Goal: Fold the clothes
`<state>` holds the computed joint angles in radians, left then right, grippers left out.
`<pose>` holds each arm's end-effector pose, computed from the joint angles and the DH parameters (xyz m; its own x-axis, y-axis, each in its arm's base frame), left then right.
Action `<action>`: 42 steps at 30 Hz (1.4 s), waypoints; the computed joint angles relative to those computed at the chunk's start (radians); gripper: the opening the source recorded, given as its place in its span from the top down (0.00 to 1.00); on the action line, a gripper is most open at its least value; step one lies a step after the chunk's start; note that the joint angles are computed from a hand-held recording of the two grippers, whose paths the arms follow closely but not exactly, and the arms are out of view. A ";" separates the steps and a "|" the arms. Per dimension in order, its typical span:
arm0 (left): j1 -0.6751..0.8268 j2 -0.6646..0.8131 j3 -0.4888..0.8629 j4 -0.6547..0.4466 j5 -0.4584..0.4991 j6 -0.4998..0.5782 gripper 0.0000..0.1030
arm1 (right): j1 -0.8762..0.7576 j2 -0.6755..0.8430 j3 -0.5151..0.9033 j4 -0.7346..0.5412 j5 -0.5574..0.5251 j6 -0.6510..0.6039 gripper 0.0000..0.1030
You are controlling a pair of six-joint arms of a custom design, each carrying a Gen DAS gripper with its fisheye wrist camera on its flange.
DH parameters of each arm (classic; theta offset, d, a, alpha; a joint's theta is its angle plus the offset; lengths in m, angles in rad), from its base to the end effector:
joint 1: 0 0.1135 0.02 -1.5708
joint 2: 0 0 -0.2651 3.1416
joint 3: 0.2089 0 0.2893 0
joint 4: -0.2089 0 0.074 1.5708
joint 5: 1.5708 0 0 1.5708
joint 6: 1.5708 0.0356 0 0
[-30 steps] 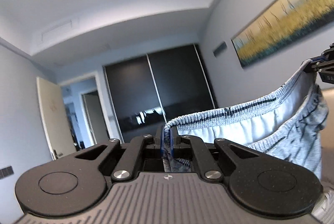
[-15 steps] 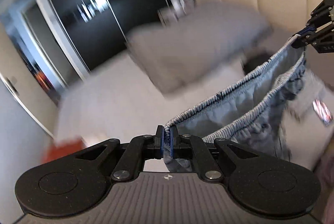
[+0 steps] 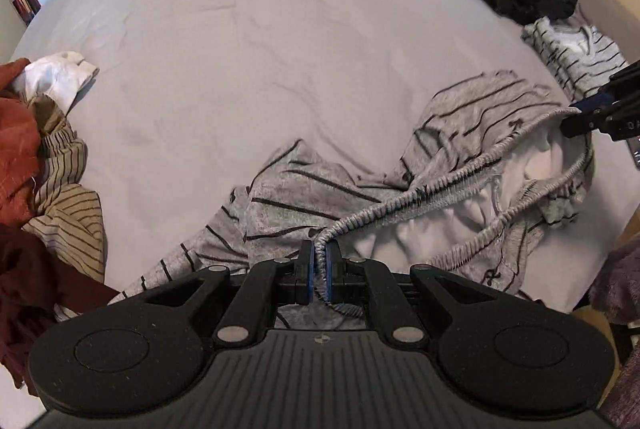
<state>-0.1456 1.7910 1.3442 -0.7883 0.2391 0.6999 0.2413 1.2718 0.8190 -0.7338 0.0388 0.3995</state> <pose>0.3894 -0.0656 0.2015 -0.5740 0.7167 -0.3960 0.7686 0.6384 0.0412 0.2564 0.0617 0.1954 -0.9167 0.1747 -0.3593 0.1432 0.9833 0.1127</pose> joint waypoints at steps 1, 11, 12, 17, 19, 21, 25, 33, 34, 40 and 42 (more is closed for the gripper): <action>0.007 -0.007 0.001 -0.009 0.013 0.010 0.97 | -0.008 -0.007 -0.013 0.010 -0.011 0.004 0.62; 0.047 0.008 0.031 -0.074 0.046 0.003 0.97 | 0.029 -0.109 -0.053 -0.033 -0.073 0.199 0.62; 0.046 0.004 0.026 -0.069 0.046 -0.003 0.97 | 0.030 -0.097 -0.054 -0.030 -0.082 0.224 0.62; 0.048 0.003 0.016 -0.067 0.039 -0.011 0.86 | 0.027 -0.042 -0.058 0.005 -0.038 0.278 0.74; 0.048 0.010 0.018 -0.080 0.026 -0.012 0.80 | 0.020 -0.025 -0.059 0.002 -0.056 0.275 0.77; 0.051 0.012 0.018 -0.089 0.021 -0.010 0.79 | 0.030 -0.020 -0.057 -0.004 -0.049 0.264 0.79; 0.055 0.030 0.032 -0.108 0.018 -0.022 0.79 | 0.038 -0.036 -0.065 -0.011 -0.050 0.254 0.76; 0.049 0.038 0.033 -0.094 -0.006 -0.059 0.89 | 0.045 -0.014 -0.078 0.005 -0.078 0.234 0.85; 0.054 0.033 0.033 -0.088 -0.002 -0.071 0.92 | 0.048 -0.015 -0.079 0.005 -0.075 0.226 0.85; 0.148 0.047 0.093 -0.154 0.167 -0.206 0.92 | 0.110 -0.081 -0.055 -0.036 0.124 0.140 0.88; 0.170 0.047 0.100 -0.168 0.225 -0.251 0.92 | 0.160 -0.108 -0.037 -0.051 0.252 0.114 0.88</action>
<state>0.0247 1.8377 1.4446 -0.9564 0.4641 0.4489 0.4009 1.1634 0.7815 -0.7847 0.2904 0.5131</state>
